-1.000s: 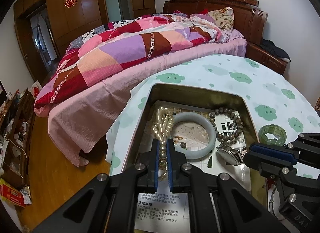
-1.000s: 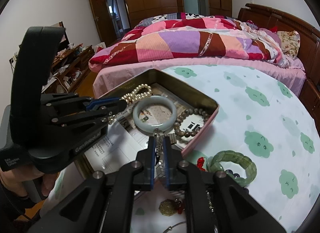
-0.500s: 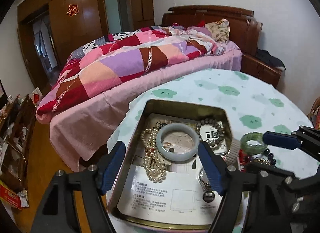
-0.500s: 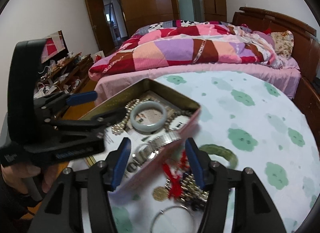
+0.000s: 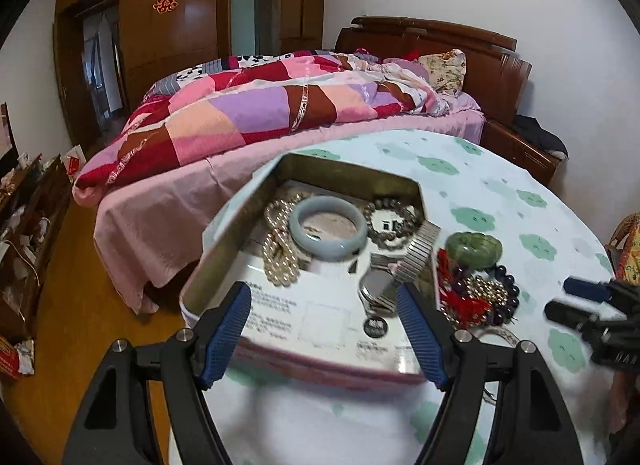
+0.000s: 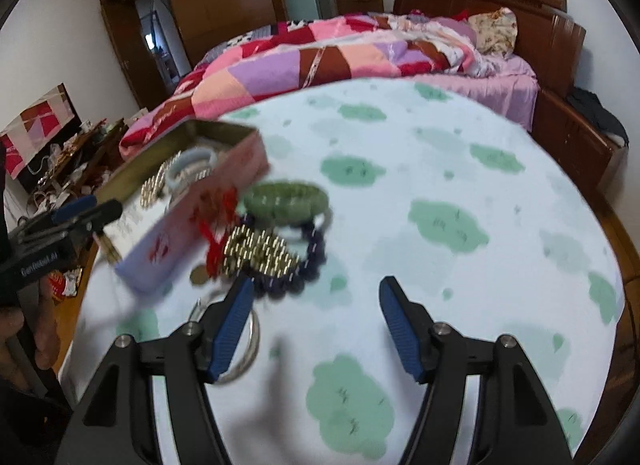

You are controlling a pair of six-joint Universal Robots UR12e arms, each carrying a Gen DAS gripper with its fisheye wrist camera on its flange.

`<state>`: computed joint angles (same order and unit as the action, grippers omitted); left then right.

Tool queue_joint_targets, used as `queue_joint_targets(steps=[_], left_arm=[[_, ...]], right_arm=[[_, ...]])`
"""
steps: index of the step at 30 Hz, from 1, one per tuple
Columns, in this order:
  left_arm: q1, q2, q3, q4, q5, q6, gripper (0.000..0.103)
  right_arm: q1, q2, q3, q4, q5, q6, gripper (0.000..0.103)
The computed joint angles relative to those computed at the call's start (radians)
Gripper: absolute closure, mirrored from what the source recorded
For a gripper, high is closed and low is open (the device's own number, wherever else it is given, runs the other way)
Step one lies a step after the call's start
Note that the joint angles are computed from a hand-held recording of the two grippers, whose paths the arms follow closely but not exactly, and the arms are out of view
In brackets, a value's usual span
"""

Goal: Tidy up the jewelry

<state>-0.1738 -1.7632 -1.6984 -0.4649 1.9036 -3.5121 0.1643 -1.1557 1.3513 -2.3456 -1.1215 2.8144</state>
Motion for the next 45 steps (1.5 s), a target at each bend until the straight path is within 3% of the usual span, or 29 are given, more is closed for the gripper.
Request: queue_joint_targets(steps=[3, 10, 15, 17, 22, 32, 36, 39, 45], left_arm=[[-0.008, 0.001, -0.001, -0.006, -0.003, -0.001, 0.028], [-0.018, 0.006, -0.003, -0.006, 0.001, 0.015, 0.028], [-0.022, 0.004, 0.001, -0.002, -0.013, 0.026, 0.028], [-0.025, 0.001, 0.005, -0.005, -0.019, 0.035, 0.028], [-0.029, -0.004, 0.012, -0.008, -0.016, 0.045, 0.028], [-0.048, -0.026, 0.041, -0.001, -0.02, 0.102, 0.028], [-0.047, -0.031, 0.048, -0.011, -0.026, 0.091, 0.028], [-0.046, -0.032, 0.048, -0.03, -0.014, 0.079, 0.028], [-0.041, -0.031, 0.05, -0.048, -0.011, 0.052, 0.028]], right_arm=[[0.009, -0.006, 0.008, 0.033, 0.009, -0.037, 0.035], [0.031, -0.012, 0.021, 0.071, -0.012, -0.123, 0.057], [0.036, -0.014, 0.03, 0.071, -0.041, -0.152, 0.078], [0.036, -0.016, 0.033, 0.069, -0.048, -0.159, 0.092], [0.036, -0.026, 0.05, 0.047, -0.051, -0.165, 0.097], [0.003, -0.028, 0.048, -0.021, -0.066, -0.056, 0.098], [-0.01, -0.024, 0.036, 0.018, 0.005, -0.042, 0.09], [0.001, -0.023, 0.032, 0.052, 0.021, -0.082, 0.075], [0.034, -0.019, 0.035, 0.068, -0.045, -0.146, 0.077]])
